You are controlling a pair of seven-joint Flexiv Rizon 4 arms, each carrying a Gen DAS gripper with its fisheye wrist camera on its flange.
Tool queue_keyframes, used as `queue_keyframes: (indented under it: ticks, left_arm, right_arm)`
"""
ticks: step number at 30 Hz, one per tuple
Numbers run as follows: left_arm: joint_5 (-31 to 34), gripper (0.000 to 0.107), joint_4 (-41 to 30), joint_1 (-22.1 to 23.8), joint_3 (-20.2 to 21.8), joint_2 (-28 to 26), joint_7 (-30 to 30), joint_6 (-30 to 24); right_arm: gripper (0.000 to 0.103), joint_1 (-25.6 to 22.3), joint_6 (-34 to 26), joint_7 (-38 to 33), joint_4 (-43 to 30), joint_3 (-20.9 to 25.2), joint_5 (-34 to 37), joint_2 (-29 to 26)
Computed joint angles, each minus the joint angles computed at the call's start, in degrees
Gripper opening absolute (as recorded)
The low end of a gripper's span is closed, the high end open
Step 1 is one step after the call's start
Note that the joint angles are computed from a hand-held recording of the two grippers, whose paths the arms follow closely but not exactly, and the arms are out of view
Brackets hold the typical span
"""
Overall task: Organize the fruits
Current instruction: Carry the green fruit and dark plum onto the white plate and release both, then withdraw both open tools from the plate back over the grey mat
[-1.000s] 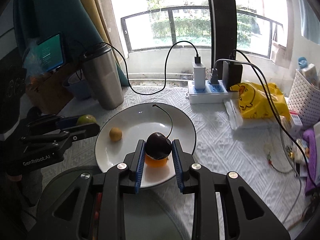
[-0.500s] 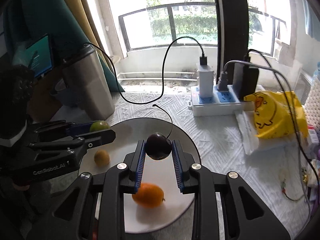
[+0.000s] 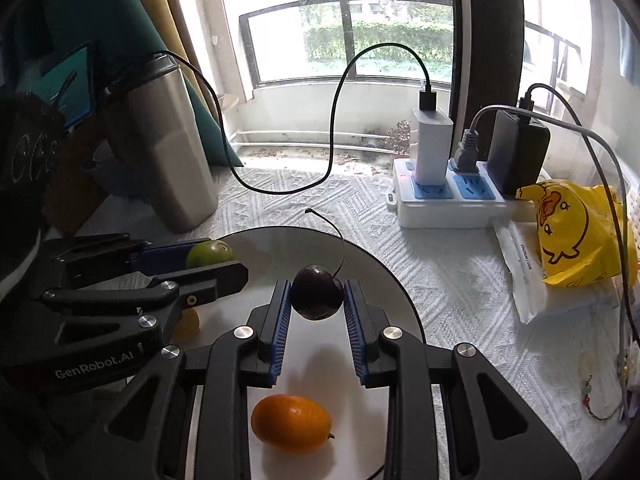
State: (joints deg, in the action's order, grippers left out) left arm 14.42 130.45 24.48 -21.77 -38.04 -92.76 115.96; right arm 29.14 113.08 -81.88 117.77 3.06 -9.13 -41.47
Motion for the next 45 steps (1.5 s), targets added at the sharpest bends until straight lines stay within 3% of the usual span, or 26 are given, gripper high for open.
queue_keyframes:
  ticks: [7,10,17,24,34,45]
  left_arm:
    - [-1.3,0.035,-0.1,-2.1,1.9,0.6,0.2,-0.1]
    - [-1.2,0.045,0.4,-1.9,2.0,1.1,0.0,0.5]
    - [-0.6,0.053,2.6,-3.4,4.1,4.5,-1.3,2.9]
    - [2.0,0.054,6.8,-2.9,5.1,9.4,-4.5,5.2]
    - [4.1,0.054,14.3,-7.5,11.6,16.9,-8.8,11.2]
    - [8.1,0.054,21.5,-10.1,17.3,21.4,-12.6,18.6]
  right_arm:
    - [0.029,1.7,0.7,-0.3,0.2,-1.3,1.6,0.2]
    - [0.029,2.2,0.5,-0.3,0.3,-1.9,2.3,0.5]
    - [0.029,2.5,1.9,-0.7,2.2,-2.0,3.8,2.2]
    - [0.029,4.3,3.7,-1.9,5.3,-2.6,6.6,5.2]
    - [0.029,9.5,7.5,-5.8,12.3,-3.8,14.4,11.5]
    - [0.030,11.6,10.9,-8.6,20.3,0.2,21.1,18.3]
